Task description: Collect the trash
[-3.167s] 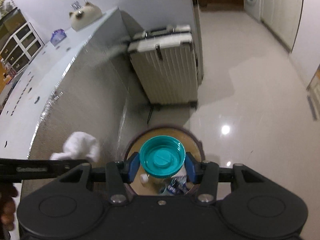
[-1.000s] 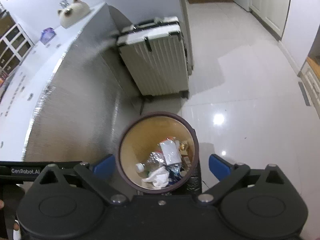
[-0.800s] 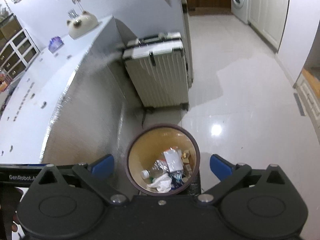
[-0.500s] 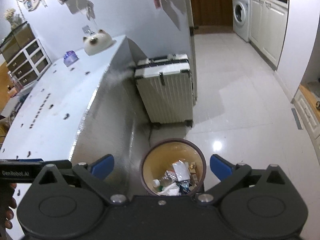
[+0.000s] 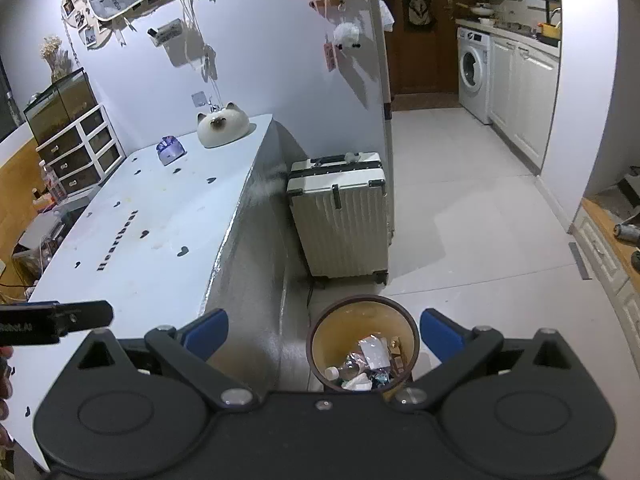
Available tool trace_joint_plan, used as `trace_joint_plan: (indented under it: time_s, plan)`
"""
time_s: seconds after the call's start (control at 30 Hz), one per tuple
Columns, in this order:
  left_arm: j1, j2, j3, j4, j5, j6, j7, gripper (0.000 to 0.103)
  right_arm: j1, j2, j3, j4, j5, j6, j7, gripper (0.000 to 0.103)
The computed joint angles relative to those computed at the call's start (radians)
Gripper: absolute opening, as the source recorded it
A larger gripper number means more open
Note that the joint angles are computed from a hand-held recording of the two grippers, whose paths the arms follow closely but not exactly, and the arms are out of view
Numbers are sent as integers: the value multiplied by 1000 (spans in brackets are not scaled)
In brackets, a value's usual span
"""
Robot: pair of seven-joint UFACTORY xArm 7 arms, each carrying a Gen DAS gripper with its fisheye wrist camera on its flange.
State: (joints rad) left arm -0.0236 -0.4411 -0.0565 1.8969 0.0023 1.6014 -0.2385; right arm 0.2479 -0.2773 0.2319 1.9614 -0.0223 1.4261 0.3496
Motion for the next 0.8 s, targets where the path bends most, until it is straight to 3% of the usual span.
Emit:
trace_joint_plan:
  time_s: [0.37, 0.8]
  plan:
    - [28, -38, -41, 114, 65, 130, 32, 103, -20, -26, 77, 131, -85, 150, 32, 103]
    - [60, -95, -132, 128, 90, 214, -19, 103, -57, -85, 84, 155, -73, 245, -35, 103]
